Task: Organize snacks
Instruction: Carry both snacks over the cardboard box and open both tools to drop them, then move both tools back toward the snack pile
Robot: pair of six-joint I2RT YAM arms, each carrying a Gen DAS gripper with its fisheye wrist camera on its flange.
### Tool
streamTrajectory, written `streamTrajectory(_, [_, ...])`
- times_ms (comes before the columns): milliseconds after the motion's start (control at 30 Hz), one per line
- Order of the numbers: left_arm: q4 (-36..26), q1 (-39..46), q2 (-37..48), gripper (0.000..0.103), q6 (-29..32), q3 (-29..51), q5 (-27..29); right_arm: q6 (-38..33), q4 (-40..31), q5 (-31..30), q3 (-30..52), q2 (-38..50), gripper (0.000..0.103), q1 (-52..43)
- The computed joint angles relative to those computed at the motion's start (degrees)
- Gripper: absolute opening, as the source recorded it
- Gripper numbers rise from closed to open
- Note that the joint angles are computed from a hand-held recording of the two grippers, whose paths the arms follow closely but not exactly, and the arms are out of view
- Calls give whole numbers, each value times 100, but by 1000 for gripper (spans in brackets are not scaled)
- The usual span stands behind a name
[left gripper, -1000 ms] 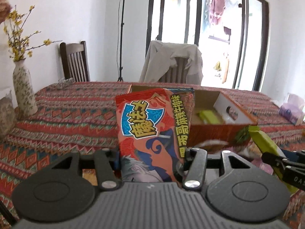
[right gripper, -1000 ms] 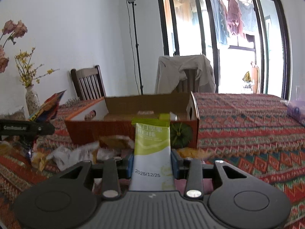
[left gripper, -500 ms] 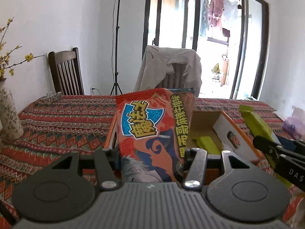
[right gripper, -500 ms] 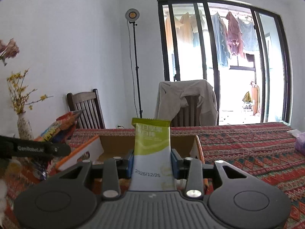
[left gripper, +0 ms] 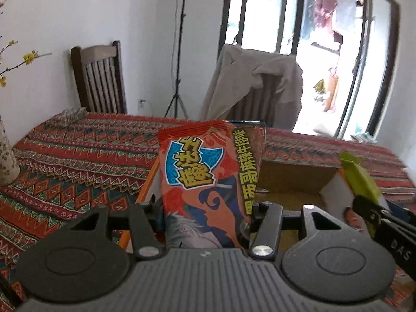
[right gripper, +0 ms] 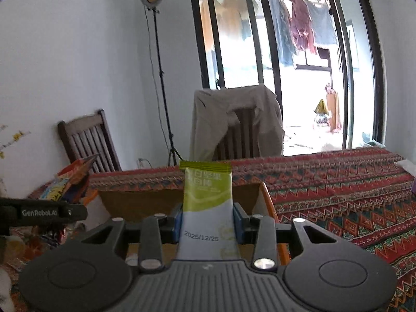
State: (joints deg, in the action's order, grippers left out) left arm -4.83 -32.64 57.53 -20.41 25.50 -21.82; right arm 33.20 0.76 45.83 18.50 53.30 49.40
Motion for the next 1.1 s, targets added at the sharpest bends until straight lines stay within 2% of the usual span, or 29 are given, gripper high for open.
streamTrajectory(200, [546,190,688,56,31,-3,214,-3,392,-413,81,864,38,-394])
streamTrajectory(233, [631,263,704,62,56,-51,295,7,394,-453,71,907,38,-403])
streamTrajectory(267, [720,293,689,74,69,-109,321,27,371,-501,58,922,39,-420])
streamTrajectory(333, [899,314,526,89,94,-284,222,52,360,-506,26,891,43,-416])
streamTrajectory(367, [1048,307,463,97,113,-376,130,67,358,-499,-6,840,49,-409])
streamTrajectory(433, [1234,300,222,103,156,-557,39,109,344,-480,-66,734,88,-404])
streamTrajectory(500, [1175,366,19,103,123,-637,107,153,329,-407,-148,606,103,-371])
streamTrajectory(633, [1026,413,-284,103,62,-732,187,291,76,-444,-156,481,103,-374])
streamTrajectory(833, [550,428,-1165,103,12,-923,375,518,-442,-123,-241,-27,103,27])
streamTrajectory(1000, [-319,452,-2453,103,-46,-1075,623,878,-1284,383,-218,-668,103,645])
streamTrajectory(1100, [-945,330,-3171,103,-84,-1094,616,1318,-2031,862,-154,-1064,103,1264])
